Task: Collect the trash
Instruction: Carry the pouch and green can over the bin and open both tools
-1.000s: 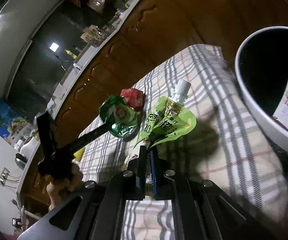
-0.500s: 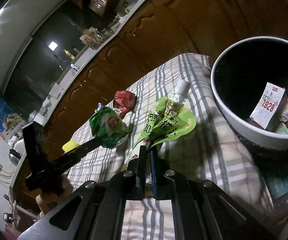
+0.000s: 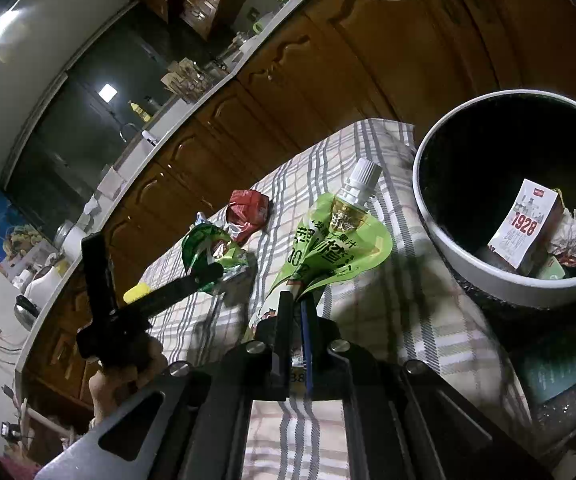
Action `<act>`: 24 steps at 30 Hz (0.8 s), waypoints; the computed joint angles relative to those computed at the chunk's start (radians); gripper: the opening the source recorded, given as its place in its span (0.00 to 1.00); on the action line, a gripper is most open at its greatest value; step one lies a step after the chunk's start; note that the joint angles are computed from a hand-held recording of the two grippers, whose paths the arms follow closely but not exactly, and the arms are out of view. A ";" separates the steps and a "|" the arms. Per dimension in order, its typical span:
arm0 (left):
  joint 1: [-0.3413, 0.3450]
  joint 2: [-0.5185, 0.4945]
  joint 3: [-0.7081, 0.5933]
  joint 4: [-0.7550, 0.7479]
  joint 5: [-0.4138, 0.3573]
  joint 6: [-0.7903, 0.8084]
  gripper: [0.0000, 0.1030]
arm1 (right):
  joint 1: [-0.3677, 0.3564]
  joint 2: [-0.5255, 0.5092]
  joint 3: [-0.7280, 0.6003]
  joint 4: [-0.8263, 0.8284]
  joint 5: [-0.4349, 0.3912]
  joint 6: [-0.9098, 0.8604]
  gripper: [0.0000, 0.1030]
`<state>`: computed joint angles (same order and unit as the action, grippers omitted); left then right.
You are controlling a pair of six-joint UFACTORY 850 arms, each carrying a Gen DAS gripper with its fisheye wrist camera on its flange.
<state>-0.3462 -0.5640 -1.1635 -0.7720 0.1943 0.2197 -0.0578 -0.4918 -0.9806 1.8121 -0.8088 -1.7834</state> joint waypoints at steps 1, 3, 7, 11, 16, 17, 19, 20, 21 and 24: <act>0.003 -0.002 -0.003 0.026 0.001 -0.029 0.37 | 0.000 -0.001 0.000 0.000 -0.001 -0.001 0.04; 0.006 0.000 -0.001 0.118 0.003 -0.112 0.20 | -0.002 -0.003 0.000 0.003 -0.001 -0.003 0.04; -0.016 0.019 0.012 0.063 0.019 -0.016 0.11 | -0.005 0.006 0.011 0.020 0.007 -0.027 0.04; -0.049 0.037 0.023 -0.006 0.023 0.079 0.11 | -0.012 0.023 0.027 0.038 0.010 -0.062 0.04; -0.104 0.056 0.027 -0.069 0.027 0.168 0.11 | -0.033 0.046 0.049 0.065 0.022 -0.107 0.04; -0.111 0.058 0.026 -0.073 0.027 0.174 0.11 | -0.040 0.050 0.053 0.069 0.022 -0.111 0.04; -0.127 0.061 0.019 -0.057 0.022 0.170 0.11 | -0.053 0.058 0.060 0.078 0.024 -0.120 0.04; -0.135 0.061 0.012 -0.053 0.016 0.172 0.11 | -0.060 0.062 0.065 0.085 0.026 -0.127 0.04; -0.141 0.060 0.005 -0.031 0.009 0.156 0.11 | -0.069 0.066 0.070 0.091 0.028 -0.133 0.04; -0.161 0.052 -0.020 -0.013 -0.002 0.154 0.11 | -0.089 0.078 0.082 0.107 0.030 -0.148 0.04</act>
